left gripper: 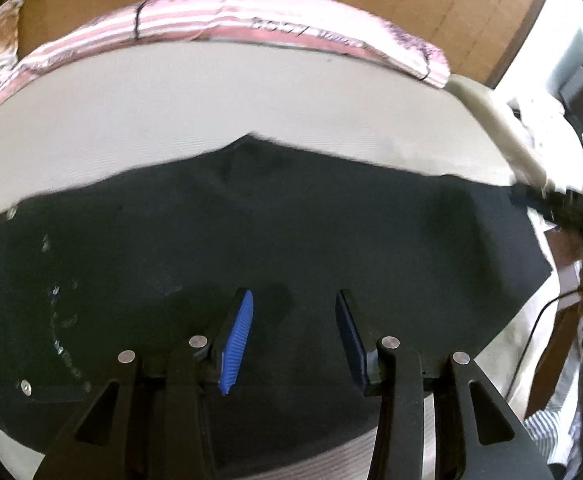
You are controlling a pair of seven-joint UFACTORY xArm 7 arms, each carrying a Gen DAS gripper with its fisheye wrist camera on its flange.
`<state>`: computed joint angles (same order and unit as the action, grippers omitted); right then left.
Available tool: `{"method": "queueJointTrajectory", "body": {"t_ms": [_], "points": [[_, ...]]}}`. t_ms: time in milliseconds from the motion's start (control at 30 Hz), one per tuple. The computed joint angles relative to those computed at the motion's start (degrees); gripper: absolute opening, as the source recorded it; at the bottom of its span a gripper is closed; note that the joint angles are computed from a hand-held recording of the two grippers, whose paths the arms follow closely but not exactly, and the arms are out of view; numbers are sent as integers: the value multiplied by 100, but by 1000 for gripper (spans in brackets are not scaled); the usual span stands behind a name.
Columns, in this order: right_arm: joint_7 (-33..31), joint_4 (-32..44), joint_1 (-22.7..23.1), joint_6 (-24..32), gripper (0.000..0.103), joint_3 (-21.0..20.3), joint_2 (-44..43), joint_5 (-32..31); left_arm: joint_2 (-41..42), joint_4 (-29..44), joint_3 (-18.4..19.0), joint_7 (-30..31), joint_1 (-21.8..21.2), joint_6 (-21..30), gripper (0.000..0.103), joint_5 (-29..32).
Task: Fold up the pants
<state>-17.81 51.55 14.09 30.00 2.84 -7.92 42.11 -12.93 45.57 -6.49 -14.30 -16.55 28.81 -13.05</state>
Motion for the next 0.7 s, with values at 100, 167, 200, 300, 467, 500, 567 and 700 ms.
{"method": "queueJointTrajectory", "body": {"t_ms": [100, 167, 200, 300, 467, 500, 567, 700], "points": [[-406, 1196, 239, 533, 33, 283, 1010, 115, -25, -221, 92, 189, -46, 0, 44, -210], [-462, 2036, 258, 955, 43, 534, 1704, -45, -129, -385, 112, 353, -108, -228, 44, -368], [-425, 2465, 278, 1120, 50, 656, 2059, -195, -140, -396, 143, 435, -150, -206, 44, -467], [-252, 3595, 338, 1610, 50, 940, 2985, -657, -292, -574, 358, 904, -293, -226, 44, -1029], [162, 4952, 547, 2345, 52, 1097, 4095, -1446, -551, -873, 550, 1502, -476, -319, 44, -1762], [206, 5176, 564, 2520, 50, 1126, 4272, -1541, -577, -903, 577, 1582, -498, -320, 44, -1870], [124, 5336, 493, 2676, 22, 1250, 4412, -1498, -577, -911, 606, 1707, -517, -307, 44, -2021], [-45, 5248, 453, 2149, 8, 1313, 4301, -1353, -412, -791, 554, 1797, -477, -341, 44, -2107]]}}
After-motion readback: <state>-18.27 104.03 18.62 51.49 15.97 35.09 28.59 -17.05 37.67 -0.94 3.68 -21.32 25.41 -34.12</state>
